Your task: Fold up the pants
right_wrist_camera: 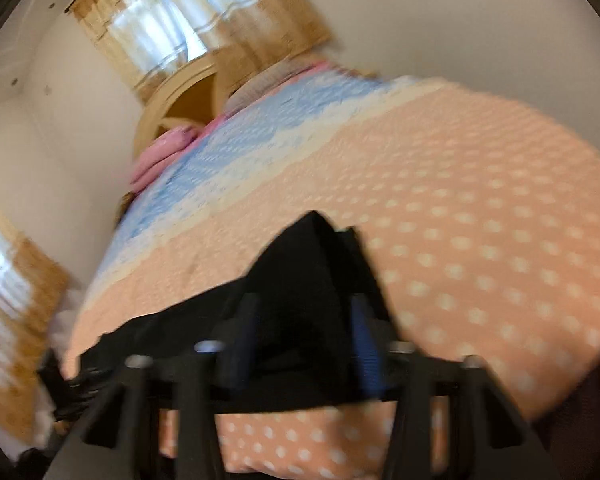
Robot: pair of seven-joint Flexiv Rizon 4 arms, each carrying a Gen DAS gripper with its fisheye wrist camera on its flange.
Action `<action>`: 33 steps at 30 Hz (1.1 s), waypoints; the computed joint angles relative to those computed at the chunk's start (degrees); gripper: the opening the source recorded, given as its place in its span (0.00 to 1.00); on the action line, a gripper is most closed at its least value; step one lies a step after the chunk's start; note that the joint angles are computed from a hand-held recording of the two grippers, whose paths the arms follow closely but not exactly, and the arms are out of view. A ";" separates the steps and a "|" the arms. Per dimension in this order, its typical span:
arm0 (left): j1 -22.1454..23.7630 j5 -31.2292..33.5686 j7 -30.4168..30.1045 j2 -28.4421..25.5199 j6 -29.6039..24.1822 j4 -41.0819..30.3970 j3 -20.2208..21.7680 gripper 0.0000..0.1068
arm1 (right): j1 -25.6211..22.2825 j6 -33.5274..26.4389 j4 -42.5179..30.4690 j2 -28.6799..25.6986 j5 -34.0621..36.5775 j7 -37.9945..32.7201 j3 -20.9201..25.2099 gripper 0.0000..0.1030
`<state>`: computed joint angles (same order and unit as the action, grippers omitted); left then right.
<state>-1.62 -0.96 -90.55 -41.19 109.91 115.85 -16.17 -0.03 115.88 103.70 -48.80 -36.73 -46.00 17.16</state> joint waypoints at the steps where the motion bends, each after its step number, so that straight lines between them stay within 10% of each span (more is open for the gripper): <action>1: 1.11 0.51 -0.33 -0.38 0.69 0.28 -1.01 0.43 | 0.44 -1.01 -0.76 0.36 0.88 -0.75 0.14 0.03; 12: 1.62 1.12 -3.68 -0.93 3.29 0.81 -1.51 0.43 | 11.58 8.08 0.38 7.25 10.00 -12.42 -9.87 0.03; 24: 2.95 4.54 -0.89 -0.06 -0.68 -0.07 -3.06 0.43 | 5.79 10.29 15.64 5.68 10.25 -16.56 -8.05 0.06; 26: 0.95 3.82 0.43 0.03 -1.04 -0.87 -1.88 0.43 | 5.86 11.45 15.82 5.80 11.16 -16.83 -8.23 0.14; 28: -0.85 2.84 1.71 -0.06 -2.22 -1.86 -0.96 0.43 | 4.05 12.58 13.99 4.80 10.52 -14.86 -7.11 0.54; 33: -2.34 0.32 3.48 -1.43 -3.49 -3.48 -0.46 0.43 | -3.97 13.41 7.86 0.81 -0.13 -2.09 -2.33 0.61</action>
<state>-3.96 -0.64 -87.07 -42.62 106.42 112.37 -16.63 -4.00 129.29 111.56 -47.99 -36.86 -48.09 14.83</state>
